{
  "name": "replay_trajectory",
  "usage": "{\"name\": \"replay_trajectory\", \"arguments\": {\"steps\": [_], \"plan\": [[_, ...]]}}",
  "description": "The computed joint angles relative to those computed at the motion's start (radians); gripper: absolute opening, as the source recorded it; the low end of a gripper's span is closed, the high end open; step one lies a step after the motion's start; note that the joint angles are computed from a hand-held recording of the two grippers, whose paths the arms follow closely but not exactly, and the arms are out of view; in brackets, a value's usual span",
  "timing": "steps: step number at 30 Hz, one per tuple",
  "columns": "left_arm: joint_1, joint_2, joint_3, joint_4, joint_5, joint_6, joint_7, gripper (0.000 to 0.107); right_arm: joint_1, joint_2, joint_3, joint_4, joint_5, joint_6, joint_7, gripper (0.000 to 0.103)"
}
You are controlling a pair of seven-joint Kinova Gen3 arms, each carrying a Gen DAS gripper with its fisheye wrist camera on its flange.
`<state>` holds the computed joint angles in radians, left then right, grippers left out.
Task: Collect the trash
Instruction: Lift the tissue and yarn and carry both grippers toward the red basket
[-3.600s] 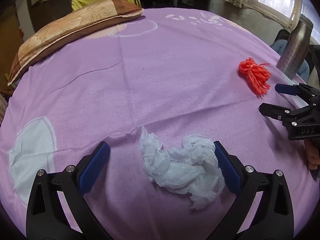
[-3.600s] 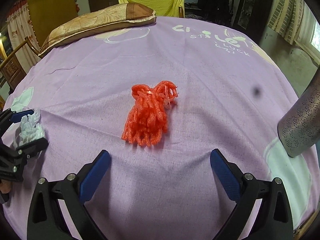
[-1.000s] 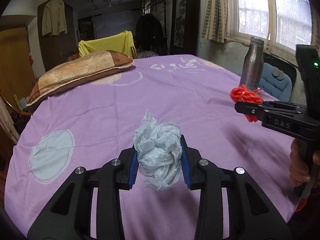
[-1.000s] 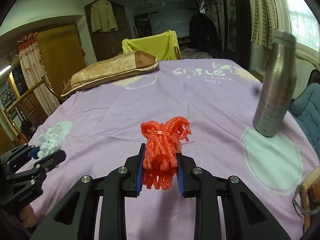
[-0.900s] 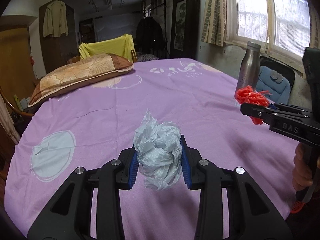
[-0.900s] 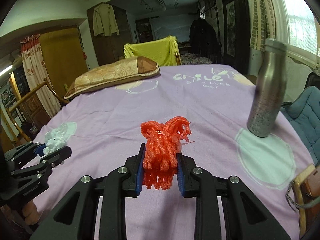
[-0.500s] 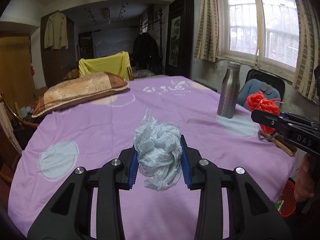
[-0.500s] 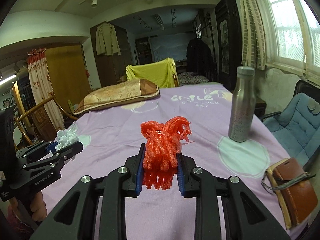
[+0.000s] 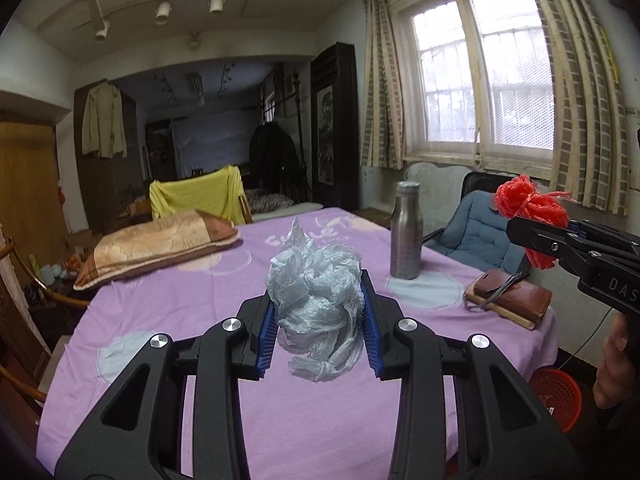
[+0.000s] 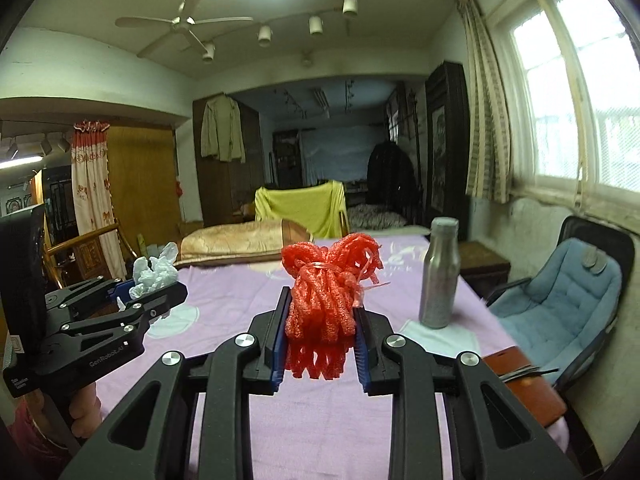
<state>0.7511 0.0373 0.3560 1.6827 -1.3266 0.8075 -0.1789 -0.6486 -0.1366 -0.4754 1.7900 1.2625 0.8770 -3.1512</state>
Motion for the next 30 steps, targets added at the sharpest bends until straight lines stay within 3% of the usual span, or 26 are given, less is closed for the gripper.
{"name": "replay_trajectory", "arguments": {"steps": [9, 18, 24, 30], "plan": [[0.086, 0.007, 0.060, -0.014, -0.108, 0.084, 0.044, 0.037, 0.025, -0.125, -0.126, 0.067, 0.023, 0.128, -0.046, 0.028], [0.207, 0.089, 0.052, -0.097, -0.157, 0.104, 0.003, 0.037, 0.124, -0.284, -0.242, 0.142, -0.050, 0.197, -0.048, 0.028], [0.275, 0.163, 0.003, -0.186, -0.129, 0.048, -0.069, 0.037, 0.187, -0.397, -0.245, 0.193, -0.122, 0.192, -0.029, 0.029], [0.312, 0.256, -0.034, -0.306, -0.022, -0.032, -0.200, 0.037, 0.235, -0.512, -0.202, 0.255, -0.229, 0.181, 0.004, 0.029]]}}
